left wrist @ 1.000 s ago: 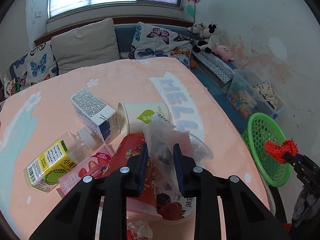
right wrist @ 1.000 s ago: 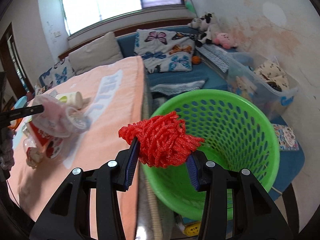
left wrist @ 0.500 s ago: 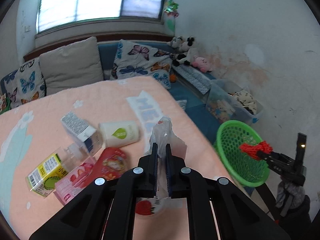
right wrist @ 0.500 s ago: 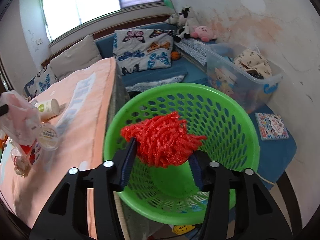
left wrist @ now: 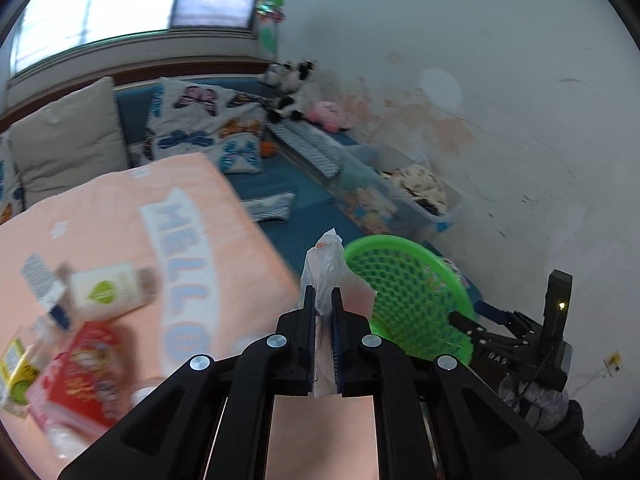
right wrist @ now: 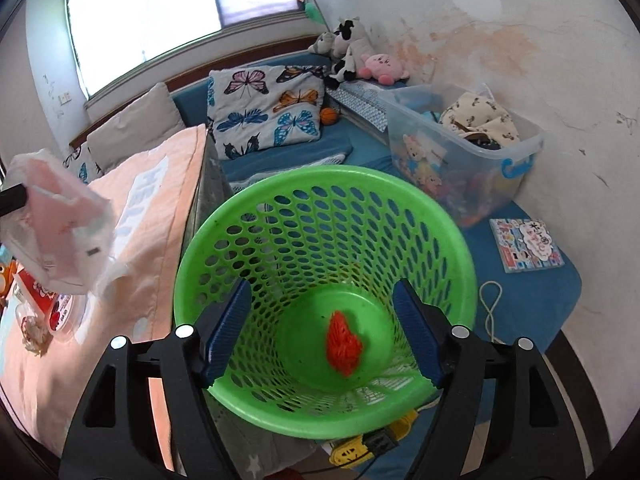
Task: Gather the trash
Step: 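Carry the plastic bag over the green basket and open the left gripper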
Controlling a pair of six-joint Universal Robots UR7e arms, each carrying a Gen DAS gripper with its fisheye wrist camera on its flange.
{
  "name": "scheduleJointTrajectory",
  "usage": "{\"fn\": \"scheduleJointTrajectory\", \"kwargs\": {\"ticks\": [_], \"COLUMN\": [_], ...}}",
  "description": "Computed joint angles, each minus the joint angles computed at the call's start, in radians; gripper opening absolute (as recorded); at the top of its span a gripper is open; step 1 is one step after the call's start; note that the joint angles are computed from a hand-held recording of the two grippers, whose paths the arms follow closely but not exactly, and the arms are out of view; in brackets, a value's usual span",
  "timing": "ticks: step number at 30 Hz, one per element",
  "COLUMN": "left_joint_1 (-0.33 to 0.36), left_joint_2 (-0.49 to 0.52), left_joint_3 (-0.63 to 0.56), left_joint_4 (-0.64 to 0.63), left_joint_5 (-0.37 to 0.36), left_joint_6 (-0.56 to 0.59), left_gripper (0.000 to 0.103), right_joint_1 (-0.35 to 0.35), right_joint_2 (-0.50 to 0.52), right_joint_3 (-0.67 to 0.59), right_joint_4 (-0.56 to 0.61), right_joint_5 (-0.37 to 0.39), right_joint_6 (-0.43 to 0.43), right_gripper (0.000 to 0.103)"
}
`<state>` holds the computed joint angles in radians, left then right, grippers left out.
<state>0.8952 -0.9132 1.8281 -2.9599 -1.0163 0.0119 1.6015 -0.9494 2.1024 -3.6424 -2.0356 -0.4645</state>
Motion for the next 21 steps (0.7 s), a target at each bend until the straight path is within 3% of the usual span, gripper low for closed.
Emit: {"fn": "scheduleJointTrajectory", "kwargs": {"ticks": [7,15,21], "left_joint_1": [-0.023,-0.008,-0.003], "left_joint_2": [0.107,0.233,0.266], "left_joint_3": [-0.087,-0.202,-0.214], "left_joint_4": [0.005,0.080,0.101], "left_joint_5": [-0.056,-0.116,-0.115], "left_joint_6": [0.034,-0.012,-0.038], "left_gripper": [0.007,0.008,0.030], "right_joint_1": [-0.017,-0.031,-0.032], "right_joint_2": [-0.041,-0.080,-0.087], "right_joint_3": [0.055,0.101,0.115], "right_joint_4": [-0.041,-0.055,-0.068], "right_joint_5": [0.015,0.017,0.015], "right_joint_6": [0.007,0.014,0.012], "right_gripper": [0.074,0.075,0.075]}}
